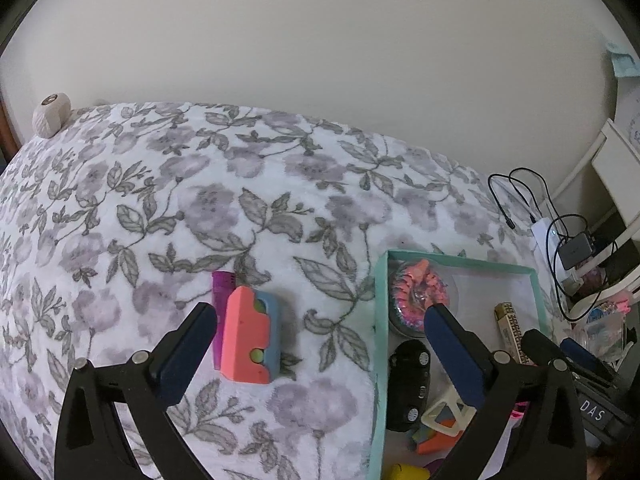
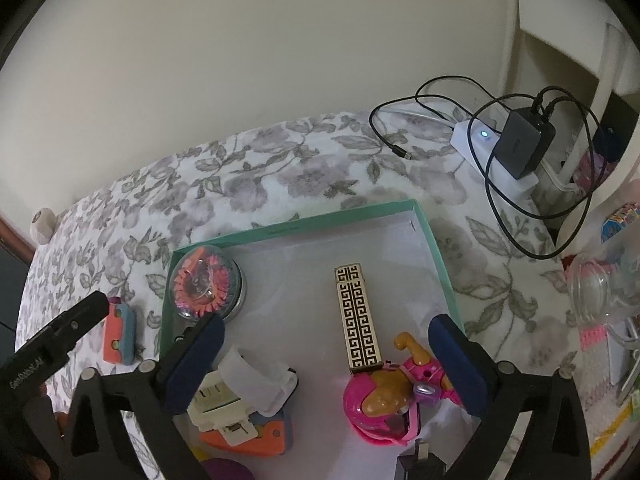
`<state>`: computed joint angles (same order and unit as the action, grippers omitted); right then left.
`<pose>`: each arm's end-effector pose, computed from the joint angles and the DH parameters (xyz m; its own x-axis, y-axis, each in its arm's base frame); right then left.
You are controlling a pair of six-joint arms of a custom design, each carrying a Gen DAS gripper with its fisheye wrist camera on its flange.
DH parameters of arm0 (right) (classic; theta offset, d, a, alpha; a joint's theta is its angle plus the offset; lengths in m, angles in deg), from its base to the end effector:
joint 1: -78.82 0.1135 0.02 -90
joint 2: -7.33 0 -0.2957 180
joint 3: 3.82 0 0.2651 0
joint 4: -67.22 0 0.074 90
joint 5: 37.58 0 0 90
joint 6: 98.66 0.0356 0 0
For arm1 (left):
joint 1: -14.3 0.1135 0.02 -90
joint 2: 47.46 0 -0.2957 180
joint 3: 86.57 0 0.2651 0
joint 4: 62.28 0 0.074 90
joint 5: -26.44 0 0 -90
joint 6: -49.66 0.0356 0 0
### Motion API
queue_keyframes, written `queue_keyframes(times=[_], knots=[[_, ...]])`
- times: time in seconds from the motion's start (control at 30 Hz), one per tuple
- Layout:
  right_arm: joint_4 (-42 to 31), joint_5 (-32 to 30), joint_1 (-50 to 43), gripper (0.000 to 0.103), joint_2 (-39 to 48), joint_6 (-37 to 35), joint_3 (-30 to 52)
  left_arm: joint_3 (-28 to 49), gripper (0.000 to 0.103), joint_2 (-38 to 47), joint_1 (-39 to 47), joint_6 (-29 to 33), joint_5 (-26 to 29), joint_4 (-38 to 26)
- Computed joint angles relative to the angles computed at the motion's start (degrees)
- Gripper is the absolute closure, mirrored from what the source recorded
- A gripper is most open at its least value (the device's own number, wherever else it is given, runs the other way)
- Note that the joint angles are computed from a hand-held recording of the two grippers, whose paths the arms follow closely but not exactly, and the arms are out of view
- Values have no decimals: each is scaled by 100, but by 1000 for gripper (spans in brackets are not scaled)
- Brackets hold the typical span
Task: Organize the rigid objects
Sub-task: 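Withdraw both tools from the tray toward the pink lighter and orange block, then lower the left tool toward the pink lighter while the right tool grasps the orange-and-blue block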
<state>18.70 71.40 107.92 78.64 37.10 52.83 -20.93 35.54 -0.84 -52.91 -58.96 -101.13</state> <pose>0.2069 0.1019 0.2304 -0.7816 0.3403 -0.5227 0.3273 0.9372 0.1207 0.2868 -0.0806 0.2369 -0.8490 0.0050 -0.5283 0.1215 0.9750 -0.1861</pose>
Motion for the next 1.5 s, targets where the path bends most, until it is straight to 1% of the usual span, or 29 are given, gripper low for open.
queue_keyframes(times=[0.23, 0.4, 0.47, 0.6, 0.7, 0.87, 1.03, 1.17, 1.5], knots=[[-5, 26, 118, 0, 137, 27, 83, 95, 0, 48, 374, 81, 277, -108], [0, 133, 430, 0, 351, 58, 314, 223, 0, 65, 885, 162, 716, -248], [45, 168, 623, 0, 523, 58, 465, 287, 0, 90, 1162, 214, 860, -327], [252, 140, 1007, 0, 907, -5, 747, 406, 0, 191, 1667, 312, 933, -439], [401, 238, 1346, 0, 1253, -42, 1020, 462, 0, 312, 2057, 367, 1086, -482], [643, 267, 1727, 0, 1731, -93, 1366, 520, 0, 530, 2512, 522, 1213, -533], [657, 323, 1989, 0, 2248, -191, 1740, 573, 0, 710, 2760, 611, 1310, -587], [712, 286, 2036, 0, 2484, -240, 1857, 585, 0, 770, 2840, 688, 1323, -606], [794, 244, 2073, 0, 2758, -215, 1970, 616, 0, 885, 2826, 803, 1312, -713]])
